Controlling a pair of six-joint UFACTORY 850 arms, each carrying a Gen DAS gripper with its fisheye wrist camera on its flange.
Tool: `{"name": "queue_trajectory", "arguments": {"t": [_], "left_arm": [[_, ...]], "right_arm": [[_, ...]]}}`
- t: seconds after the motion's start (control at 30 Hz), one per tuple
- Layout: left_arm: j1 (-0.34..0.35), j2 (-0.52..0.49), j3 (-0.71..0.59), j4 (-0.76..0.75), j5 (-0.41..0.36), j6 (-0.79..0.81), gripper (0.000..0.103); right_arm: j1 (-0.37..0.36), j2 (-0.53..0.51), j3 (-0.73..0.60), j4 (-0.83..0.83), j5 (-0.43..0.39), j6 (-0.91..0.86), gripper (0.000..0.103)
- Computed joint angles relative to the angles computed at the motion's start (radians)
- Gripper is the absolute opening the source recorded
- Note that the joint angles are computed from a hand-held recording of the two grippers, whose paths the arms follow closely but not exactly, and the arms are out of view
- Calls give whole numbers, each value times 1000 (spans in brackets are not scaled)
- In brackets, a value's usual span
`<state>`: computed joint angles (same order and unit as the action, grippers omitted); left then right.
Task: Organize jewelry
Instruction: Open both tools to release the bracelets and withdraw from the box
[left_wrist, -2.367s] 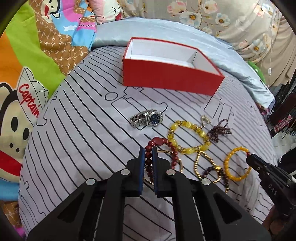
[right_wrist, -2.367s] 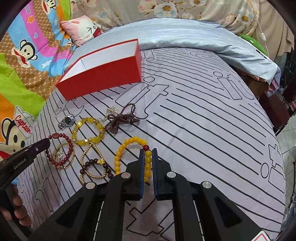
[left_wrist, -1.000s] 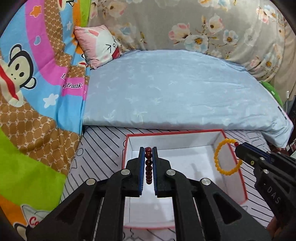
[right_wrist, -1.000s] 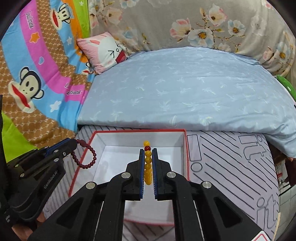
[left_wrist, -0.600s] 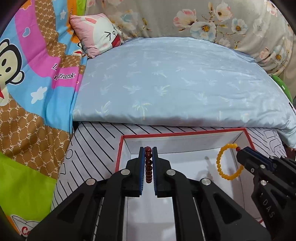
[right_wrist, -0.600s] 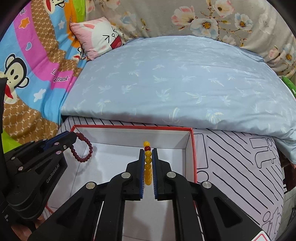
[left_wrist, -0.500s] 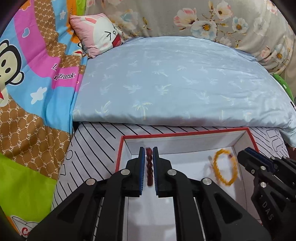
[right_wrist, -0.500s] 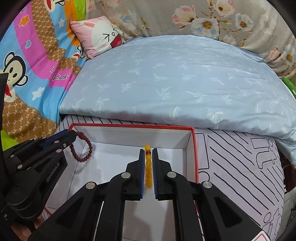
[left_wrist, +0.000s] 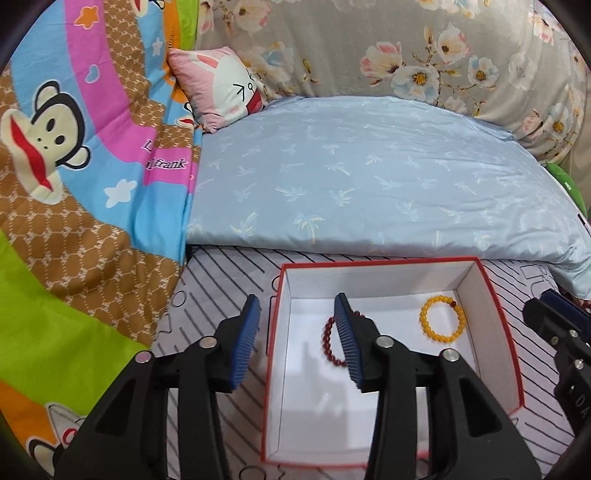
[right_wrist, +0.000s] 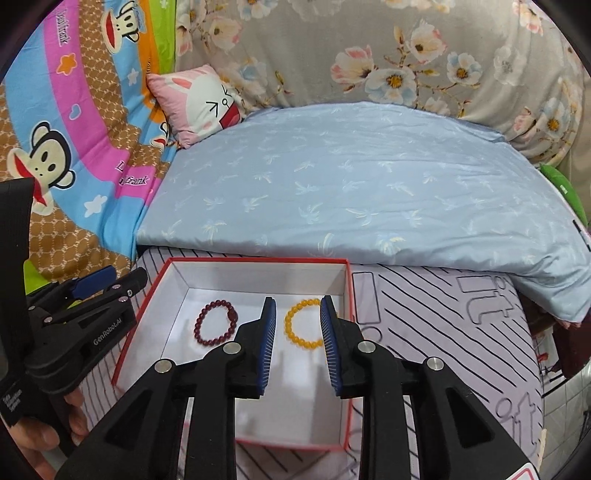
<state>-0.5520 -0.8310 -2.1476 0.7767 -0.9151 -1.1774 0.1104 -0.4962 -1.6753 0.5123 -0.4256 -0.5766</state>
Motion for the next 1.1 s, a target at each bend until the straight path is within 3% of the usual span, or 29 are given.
{"name": "queue_trajectory", "arguments": {"t": [0.07,0.3,0.6,0.83,1.1], "left_arm": [[-21,62,90,43,4,-49,51],[-93,235,355,92,16,-162,52],[-182,365,609,59,47,-281,52],[-227,406,723,7,67,-340,52],[-249,433,803,-25,89,-396,52]], "right_arm": [[-6,53,67,9,23,-22,25],[-40,252,327,111,70,-151,26],[-96,437,593,131,74,-208,26],[-127,508,732,155,44,-251,26],[-88,505,797,155,25,-276,26]]}}
